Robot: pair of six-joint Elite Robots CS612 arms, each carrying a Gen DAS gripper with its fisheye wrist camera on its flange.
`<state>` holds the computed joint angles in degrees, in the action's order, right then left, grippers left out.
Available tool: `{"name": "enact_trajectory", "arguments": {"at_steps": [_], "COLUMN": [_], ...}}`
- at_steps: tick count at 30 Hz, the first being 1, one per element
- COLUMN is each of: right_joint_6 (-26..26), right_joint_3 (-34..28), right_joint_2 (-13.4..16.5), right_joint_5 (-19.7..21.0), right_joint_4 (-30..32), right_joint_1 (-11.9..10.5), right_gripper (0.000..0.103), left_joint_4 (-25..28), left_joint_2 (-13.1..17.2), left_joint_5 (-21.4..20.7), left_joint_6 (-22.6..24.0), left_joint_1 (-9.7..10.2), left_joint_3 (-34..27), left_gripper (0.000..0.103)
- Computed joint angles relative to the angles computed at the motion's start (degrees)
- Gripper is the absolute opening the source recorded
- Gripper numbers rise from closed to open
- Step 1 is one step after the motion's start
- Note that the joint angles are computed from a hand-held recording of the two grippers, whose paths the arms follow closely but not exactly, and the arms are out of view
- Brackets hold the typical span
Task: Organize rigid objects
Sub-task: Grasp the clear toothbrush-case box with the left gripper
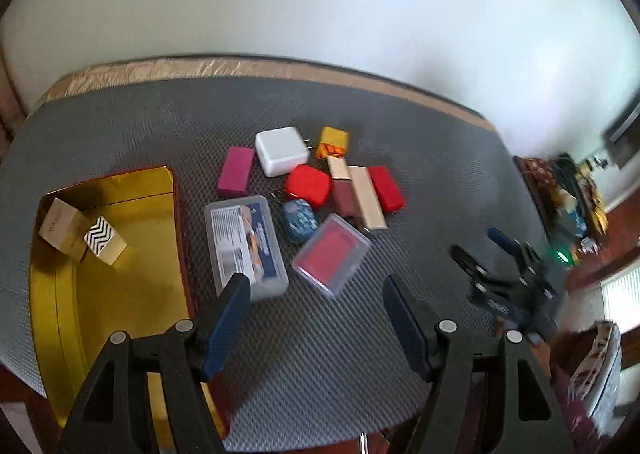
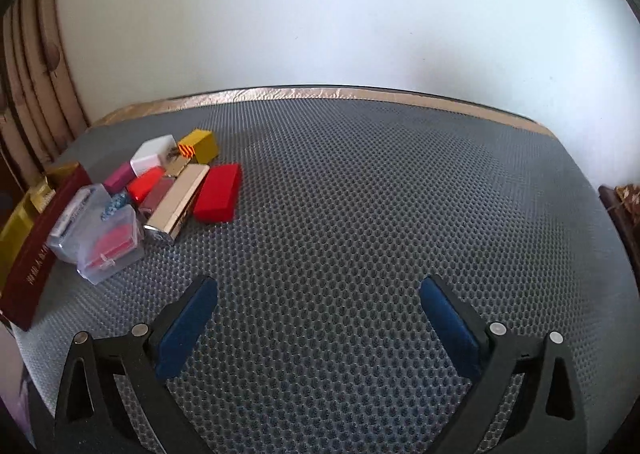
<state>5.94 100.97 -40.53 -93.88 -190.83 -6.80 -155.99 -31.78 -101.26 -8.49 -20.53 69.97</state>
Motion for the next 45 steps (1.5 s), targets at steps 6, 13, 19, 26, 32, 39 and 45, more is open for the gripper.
{"name": "enact_trajectory", "arguments": {"at_steps": [6,13,19,26,32,39,45], "right_joint_6": [1.6,1.7,1.8,1.7,2.0,2.2,2.3], "right_joint_3": [0.4,0.4,0.3,0.2,0.3,-0.3,-0.4], "right_joint_2": [0.1,0.1,0.2,0.1,0.0,0.2,0.3], "right_joint_5": [2.9,4.3,4.8,5.1,5.2,5.0,4.8], "right_joint_4": [-1.6,-1.6,-1.3,-0.6,0.3,1.9,2.2], "right_joint_1": [-0.7,-0.9,-1.0,-1.0,-1.1,-1.1,-1.0], "right_gripper": [0.102,0.102,0.102,0.102,0.102,0.102,0.102], "left_joint_4": [8.0,15.7,19.8,22.1,17.8,10.9,3.4], "left_joint_2": [3.6,6.2,7.8,10.1,10.1,8.6,4.9], "left_joint_5": [2.2,5.2,8.6,7.7,9.9,8.2,6.1], "left_joint_6": [-2.5,-2.9,-2.8,-3.0,-2.3,-4.1,-6.0], "left_joint_1": [0.22,0.3,0.02,0.29,-0.27,-0.16,0.23], "left_joint_3": [-7.1,-12.3,-15.1,-18.4,-16.8,-12.4,-5.6], "left_gripper": [0.071,0.071,0.071,0.071,0.069,0.06,0.061]}}
